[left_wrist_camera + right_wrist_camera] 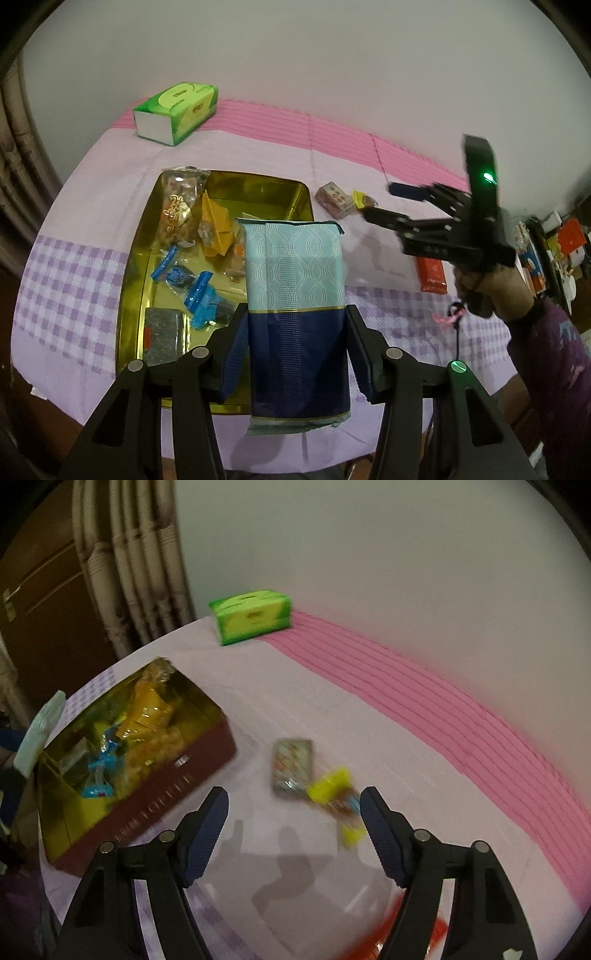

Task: Organize snacks

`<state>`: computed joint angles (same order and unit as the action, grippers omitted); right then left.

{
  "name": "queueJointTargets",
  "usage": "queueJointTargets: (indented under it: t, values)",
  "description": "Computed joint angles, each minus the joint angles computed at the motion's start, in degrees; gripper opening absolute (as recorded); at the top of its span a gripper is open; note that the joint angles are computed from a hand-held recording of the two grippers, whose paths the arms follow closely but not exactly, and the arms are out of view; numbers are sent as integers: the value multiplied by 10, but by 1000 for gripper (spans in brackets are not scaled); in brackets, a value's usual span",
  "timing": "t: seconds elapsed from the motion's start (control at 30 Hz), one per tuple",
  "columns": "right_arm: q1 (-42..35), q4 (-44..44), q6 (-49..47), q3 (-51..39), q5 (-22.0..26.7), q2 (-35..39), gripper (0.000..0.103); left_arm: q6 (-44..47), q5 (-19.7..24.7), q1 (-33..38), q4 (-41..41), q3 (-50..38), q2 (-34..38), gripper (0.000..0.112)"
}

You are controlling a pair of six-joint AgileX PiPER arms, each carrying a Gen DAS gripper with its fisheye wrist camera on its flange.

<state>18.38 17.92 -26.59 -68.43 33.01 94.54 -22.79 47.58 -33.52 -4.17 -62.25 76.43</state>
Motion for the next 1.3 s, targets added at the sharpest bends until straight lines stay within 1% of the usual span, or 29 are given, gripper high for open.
queueJointTargets:
  t: [0.17, 0.27, 0.33, 0.37, 0.43, 0.47, 0.53, 0.57, 0.6, 0.7, 0.8, 0.83, 0.87, 0.93, 0.97, 1.0, 1.03, 1.1, 1.13, 1.2, 1.3]
  values:
    - [18, -33, 15, -77, 24, 68, 70, 9, -2, 7, -12, 2, -1, 51]
    - [23, -69, 38, -136, 63, 117, 60, 18, -3, 12, -19, 4, 0, 51]
    - [24, -84, 45, -166, 86, 142, 59, 22, -4, 16, -22, 3, 2, 51]
    - [28, -103, 61, -191, 108, 163, 57, 24, -4, 17, -24, 3, 3, 51]
    - [29, -116, 77, -225, 145, 190, 34, 26, -3, 19, -26, 3, 5, 51]
    - [31, -122, 84, -233, 156, 197, 27, 25, -2, 20, -24, 2, 5, 51]
    - [39, -139, 102, -229, 158, 191, 26, 24, -3, 21, -22, 3, 5, 51]
    - [45, -149, 115, -214, 149, 178, 26, 22, -3, 21, -20, 3, 5, 51]
    - [50, -152, 127, -188, 132, 158, 26, 19, -2, 21, -18, 2, 5, 51]
    - [57, -107, 130, -77, 67, 61, 26, 17, -3, 26, -15, 5, 2, 51]
    - [70, -70, 166, 83, -3, -82, 26, 8, -4, 29, -5, 9, -4, 51]
    - [70, -59, 173, 125, -15, -124, 26, 3, -3, 30, 0, 10, -6, 51]
    - [75, -66, 202, 175, -25, -178, 26, 1, -3, 30, 3, 12, -8, 51]
    - [76, -73, 247, 243, -23, -260, 26, -1, -2, 29, 7, 13, -8, 51]
    - [80, -90, 288, 282, -15, -314, 26, -5, -2, 27, 11, 13, -6, 51]
    - [86, -114, 327, 307, -1, -357, 26, -11, -2, 23, 18, 13, -6, 51]
    - [84, -123, 343, 318, 13, -382, 26, -17, -2, 18, 26, 13, -4, 51]
    - [113, -177, 431, 350, 52, -454, 26, -28, -4, 9, 39, 13, -1, 51]
    - [126, -194, 459, 355, 58, -464, 26, -32, -7, 5, 46, 14, -1, 51]
    - [154, -231, 518, 369, 91, -507, 26, -52, -8, -10, 74, 14, 4, 51]
    - [195, -273, 593, 381, 106, -531, 26, -55, -11, -17, 83, 19, 10, 51]
